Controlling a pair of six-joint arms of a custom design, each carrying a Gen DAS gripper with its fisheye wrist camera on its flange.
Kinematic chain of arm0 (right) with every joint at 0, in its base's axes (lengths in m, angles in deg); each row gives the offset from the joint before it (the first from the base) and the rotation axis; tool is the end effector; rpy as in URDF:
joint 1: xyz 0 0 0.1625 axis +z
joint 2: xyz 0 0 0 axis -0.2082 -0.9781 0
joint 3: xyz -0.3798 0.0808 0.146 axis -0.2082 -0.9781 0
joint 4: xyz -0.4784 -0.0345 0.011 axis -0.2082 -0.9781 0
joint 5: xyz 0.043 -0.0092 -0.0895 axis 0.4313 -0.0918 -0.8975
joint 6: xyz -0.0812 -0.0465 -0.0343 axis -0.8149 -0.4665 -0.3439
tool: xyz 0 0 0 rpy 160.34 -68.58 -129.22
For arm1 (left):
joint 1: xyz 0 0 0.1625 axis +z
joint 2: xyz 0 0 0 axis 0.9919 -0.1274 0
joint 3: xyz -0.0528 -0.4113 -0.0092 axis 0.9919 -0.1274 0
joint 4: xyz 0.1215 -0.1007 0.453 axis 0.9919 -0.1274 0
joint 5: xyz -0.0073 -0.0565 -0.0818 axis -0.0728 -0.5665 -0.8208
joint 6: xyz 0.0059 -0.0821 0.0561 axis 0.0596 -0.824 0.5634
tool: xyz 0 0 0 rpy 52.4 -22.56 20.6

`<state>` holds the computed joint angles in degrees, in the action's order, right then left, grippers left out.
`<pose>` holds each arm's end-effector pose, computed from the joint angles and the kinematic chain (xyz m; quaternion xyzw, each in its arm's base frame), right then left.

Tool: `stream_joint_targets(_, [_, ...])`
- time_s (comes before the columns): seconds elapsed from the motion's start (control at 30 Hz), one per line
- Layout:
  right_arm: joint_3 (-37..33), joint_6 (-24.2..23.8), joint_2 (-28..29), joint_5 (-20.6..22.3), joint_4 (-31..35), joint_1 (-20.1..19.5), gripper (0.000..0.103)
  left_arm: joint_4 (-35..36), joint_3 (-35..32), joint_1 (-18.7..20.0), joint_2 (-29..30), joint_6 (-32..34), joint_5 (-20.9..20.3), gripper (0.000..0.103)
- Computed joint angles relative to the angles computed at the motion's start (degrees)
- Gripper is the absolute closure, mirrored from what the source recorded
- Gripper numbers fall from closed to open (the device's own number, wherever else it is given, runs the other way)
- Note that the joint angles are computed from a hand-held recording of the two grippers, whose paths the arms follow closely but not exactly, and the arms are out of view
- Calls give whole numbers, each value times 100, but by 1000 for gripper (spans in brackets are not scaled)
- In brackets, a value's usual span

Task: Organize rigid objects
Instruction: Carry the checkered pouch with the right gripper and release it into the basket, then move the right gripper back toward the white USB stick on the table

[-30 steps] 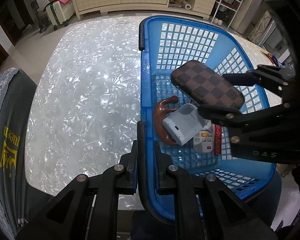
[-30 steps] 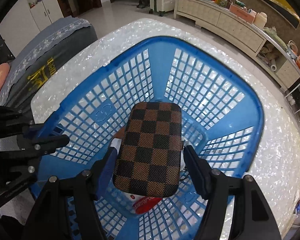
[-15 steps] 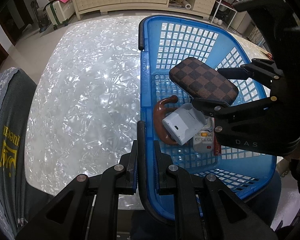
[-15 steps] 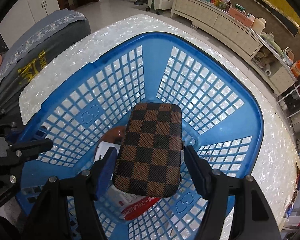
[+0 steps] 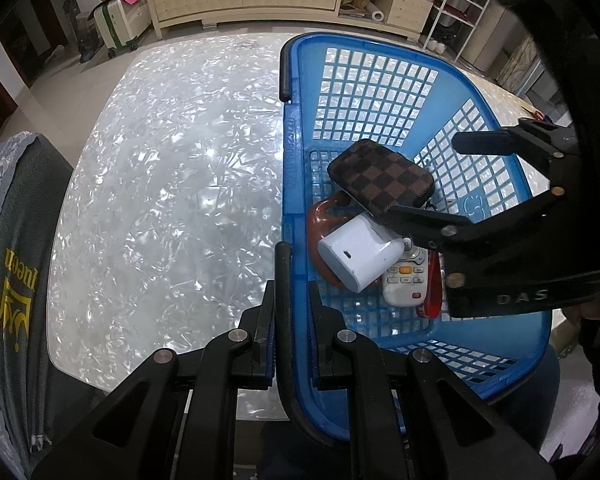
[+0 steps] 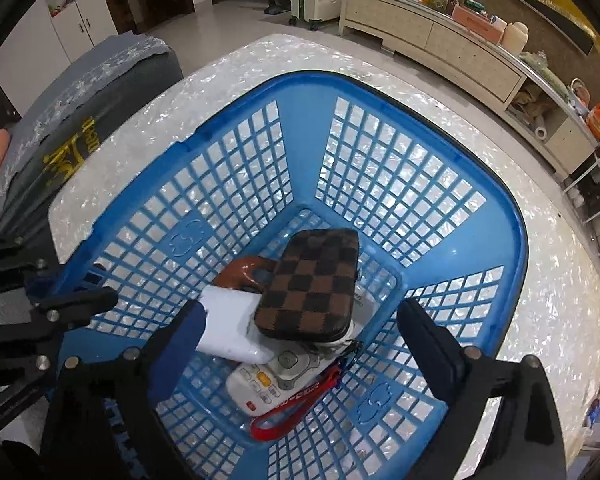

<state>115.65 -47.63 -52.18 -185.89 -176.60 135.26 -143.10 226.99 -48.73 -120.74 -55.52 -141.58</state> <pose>0.2911 -0.3284 0.0754 0.1345 -0.9150 0.1413 0.3532 -0.1263 -0.3040 0.2018 0.3232 0.9004 -0.0341 0.2891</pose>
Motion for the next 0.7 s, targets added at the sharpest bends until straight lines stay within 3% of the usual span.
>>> stream_joint_targets(0.27, [162, 263, -808, 83, 285, 286, 4, 42, 0, -40, 9, -61, 48, 89])
stream_joint_targets(0.53, [247, 1011, -1689, -530, 1534, 529, 4, 70, -3, -87, 34, -121, 62, 89])
stream_joint_targets(0.7, [460, 1429, -2333, -695, 1957, 537, 4, 61, 9, -96, 21, -154, 70, 89])
